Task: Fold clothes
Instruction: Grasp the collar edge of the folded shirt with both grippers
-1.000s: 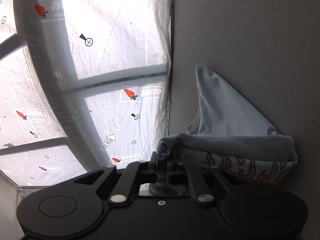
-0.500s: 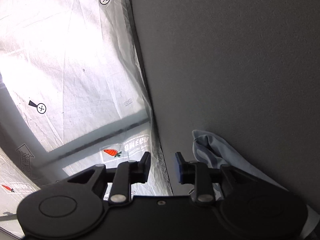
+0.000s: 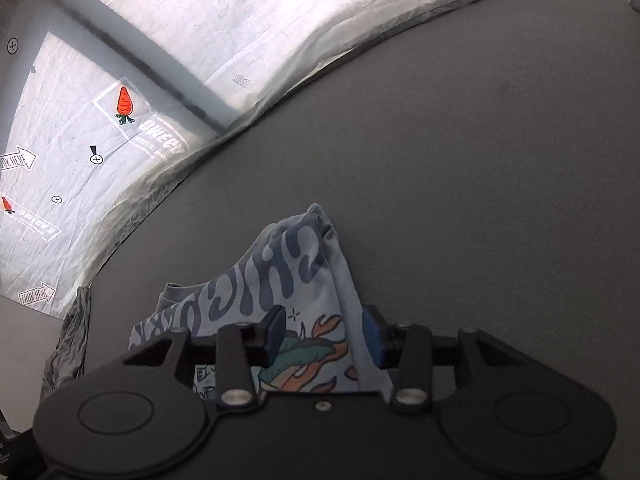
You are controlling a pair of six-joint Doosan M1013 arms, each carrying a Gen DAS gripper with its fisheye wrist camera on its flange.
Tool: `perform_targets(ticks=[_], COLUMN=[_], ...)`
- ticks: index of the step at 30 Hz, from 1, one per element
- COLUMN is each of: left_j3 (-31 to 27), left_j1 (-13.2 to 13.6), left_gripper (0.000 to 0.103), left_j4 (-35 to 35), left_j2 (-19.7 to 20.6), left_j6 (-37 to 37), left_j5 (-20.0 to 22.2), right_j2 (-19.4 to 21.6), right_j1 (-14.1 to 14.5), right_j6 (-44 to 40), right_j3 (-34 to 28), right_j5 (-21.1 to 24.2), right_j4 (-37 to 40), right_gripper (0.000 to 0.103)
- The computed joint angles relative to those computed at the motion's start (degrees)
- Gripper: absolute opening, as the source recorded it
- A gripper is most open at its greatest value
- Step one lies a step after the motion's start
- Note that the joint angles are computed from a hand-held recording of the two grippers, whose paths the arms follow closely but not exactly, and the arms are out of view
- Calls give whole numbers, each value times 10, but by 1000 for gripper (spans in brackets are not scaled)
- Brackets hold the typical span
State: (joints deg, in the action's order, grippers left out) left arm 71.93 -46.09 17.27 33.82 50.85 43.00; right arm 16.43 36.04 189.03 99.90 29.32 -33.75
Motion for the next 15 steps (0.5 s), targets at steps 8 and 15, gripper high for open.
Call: perform_targets(ticks=[8,15], left_j3=[17,-2], left_j1=[-3,6], left_gripper=[85,88], left_j4=[9,-25], left_j2=[-4,13], left_j6=[-16,26], left_j5=[10,7], right_j2=[7,13], right_j1=[27,28], right_j6=[-59,-86], right_j3=[-3,-6], right_j5=[56,44], right_j4=[-3,-7], right_gripper=[56,68])
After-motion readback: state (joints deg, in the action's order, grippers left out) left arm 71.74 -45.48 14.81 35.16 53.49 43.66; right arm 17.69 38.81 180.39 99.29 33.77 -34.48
